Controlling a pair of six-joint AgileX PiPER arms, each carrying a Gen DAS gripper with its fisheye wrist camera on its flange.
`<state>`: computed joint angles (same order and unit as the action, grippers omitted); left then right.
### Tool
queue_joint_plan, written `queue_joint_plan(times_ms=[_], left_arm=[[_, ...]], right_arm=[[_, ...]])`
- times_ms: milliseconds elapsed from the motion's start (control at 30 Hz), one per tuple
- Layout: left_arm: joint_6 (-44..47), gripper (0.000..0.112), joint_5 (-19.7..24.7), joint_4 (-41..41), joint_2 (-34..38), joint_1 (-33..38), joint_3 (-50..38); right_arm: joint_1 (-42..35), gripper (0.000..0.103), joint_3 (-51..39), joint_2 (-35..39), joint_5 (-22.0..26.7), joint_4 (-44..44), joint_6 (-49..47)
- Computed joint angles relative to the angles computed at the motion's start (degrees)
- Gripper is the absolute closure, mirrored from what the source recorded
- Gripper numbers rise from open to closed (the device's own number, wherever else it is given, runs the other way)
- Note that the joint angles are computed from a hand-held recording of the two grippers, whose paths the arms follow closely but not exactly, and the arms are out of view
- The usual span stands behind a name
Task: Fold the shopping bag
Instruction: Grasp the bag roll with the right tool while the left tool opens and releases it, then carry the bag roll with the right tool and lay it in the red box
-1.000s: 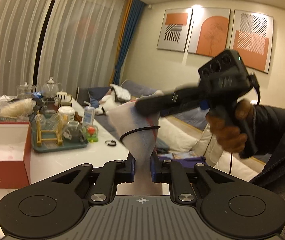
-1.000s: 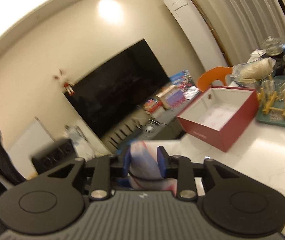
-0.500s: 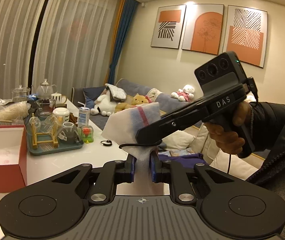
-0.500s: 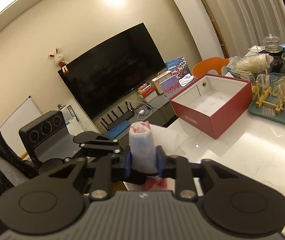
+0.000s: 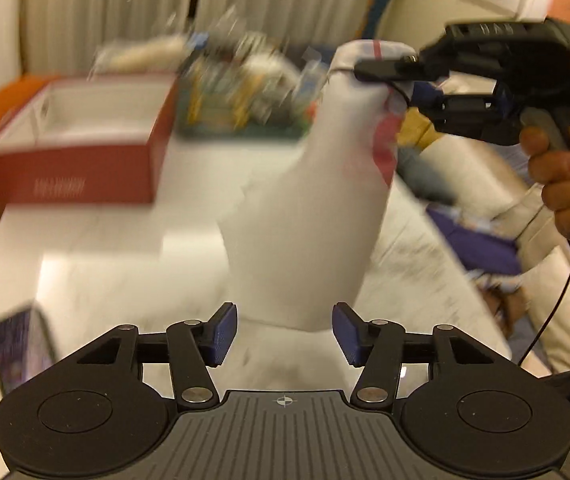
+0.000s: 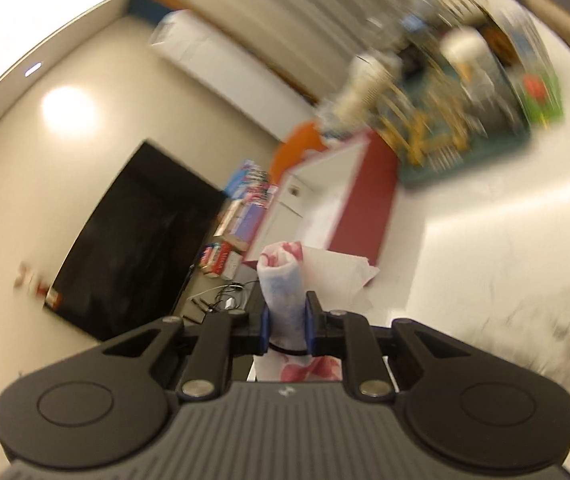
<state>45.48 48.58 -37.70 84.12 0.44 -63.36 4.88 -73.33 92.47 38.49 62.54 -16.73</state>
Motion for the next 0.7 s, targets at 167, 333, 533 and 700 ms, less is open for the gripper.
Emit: queue_joint_plan(times_ms=[167,333,533,700], left_arm=[[-1.14,0.058,-0.62,0.28,1.44,-0.28,-0.13],[-4.35,0.058,-2.05,2.81,1.44,-0.31,0.85],[-4.99,0.058,-3.30,3.05,1.16,2.12,2.05],[-4.74,0.058,-3.54,1.54,2.58,3.41,-0.73]], right_arm=[[3.58,0.087,-3.59,10.75,-5.09,1.65,4.34],[5.03,0.087,-6.21,16.05,-6.96,6.29,4.17],[4.78,0.087,-14.35,17.70,-3.83,8.99,-1.34],[4.81,0.087,-21.83,20.33,-2.01,4.28,1.74]])
